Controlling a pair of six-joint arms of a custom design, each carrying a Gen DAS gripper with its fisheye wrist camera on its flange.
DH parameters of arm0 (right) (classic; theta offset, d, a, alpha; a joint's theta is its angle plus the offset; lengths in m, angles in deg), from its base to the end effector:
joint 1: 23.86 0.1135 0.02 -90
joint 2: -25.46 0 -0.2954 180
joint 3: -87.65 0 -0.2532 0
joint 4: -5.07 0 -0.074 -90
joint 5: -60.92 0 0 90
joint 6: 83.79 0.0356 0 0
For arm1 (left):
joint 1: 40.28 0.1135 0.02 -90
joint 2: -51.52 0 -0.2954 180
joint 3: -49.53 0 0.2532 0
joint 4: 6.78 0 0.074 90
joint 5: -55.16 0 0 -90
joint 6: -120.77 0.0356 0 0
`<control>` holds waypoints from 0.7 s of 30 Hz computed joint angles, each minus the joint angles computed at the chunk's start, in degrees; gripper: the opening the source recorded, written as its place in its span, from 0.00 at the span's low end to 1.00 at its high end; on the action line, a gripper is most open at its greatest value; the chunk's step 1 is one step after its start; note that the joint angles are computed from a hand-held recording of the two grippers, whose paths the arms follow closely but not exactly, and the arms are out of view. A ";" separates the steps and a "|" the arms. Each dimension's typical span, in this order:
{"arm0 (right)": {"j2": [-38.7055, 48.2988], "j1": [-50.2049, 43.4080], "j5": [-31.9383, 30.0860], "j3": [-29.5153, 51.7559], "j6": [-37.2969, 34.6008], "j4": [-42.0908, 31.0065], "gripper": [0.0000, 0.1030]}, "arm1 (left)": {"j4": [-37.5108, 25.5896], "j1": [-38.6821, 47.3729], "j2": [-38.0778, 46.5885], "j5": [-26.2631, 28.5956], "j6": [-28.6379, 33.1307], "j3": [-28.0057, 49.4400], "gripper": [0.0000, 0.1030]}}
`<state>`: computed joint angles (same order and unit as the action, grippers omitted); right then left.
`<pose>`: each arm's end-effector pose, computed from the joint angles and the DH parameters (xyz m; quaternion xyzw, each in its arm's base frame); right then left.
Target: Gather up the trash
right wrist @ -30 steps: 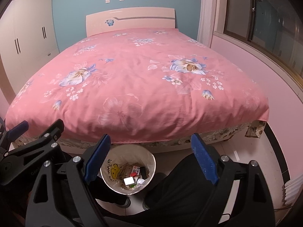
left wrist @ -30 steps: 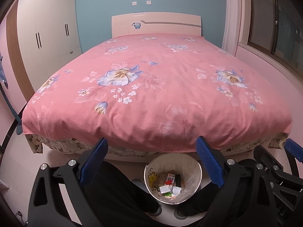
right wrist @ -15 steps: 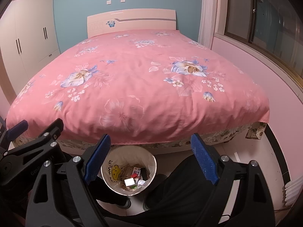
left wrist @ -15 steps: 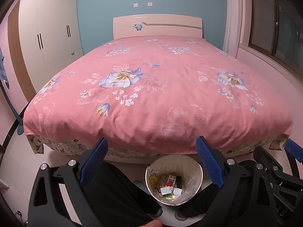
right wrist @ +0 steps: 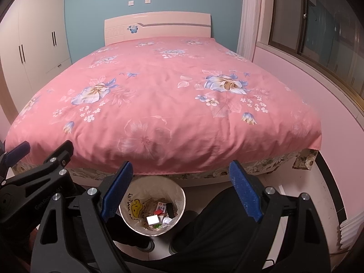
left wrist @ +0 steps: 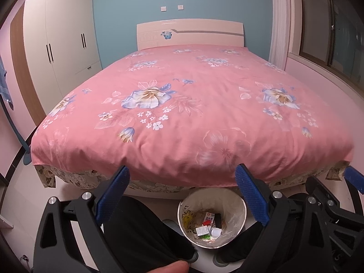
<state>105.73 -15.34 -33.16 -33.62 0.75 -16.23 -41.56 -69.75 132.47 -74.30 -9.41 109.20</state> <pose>0.2824 0.0449 0.2372 -0.1256 0.9074 0.0433 0.3988 0.2428 -0.1112 0.2291 -0.1821 0.8872 0.1082 0.4099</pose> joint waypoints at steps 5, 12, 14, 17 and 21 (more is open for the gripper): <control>-0.10 0.19 0.20 -0.13 0.13 0.12 0.83 | 0.04 -0.07 -0.41 -0.35 0.31 -0.28 0.92; 0.35 -0.36 -0.20 0.26 -0.35 0.13 0.83 | 1.03 0.98 -1.35 1.03 1.74 -1.07 0.92; 0.60 -0.50 -0.22 0.46 -0.62 0.13 0.83 | 0.92 0.92 -1.24 0.85 1.78 -0.97 0.92; 0.57 -0.64 -0.33 0.50 -0.89 0.05 0.83 | 0.80 1.05 -1.44 1.08 1.80 -1.02 0.92; 0.61 -0.67 -0.41 0.50 -0.87 0.13 0.83 | 1.13 1.13 -1.31 0.85 2.16 -1.03 0.92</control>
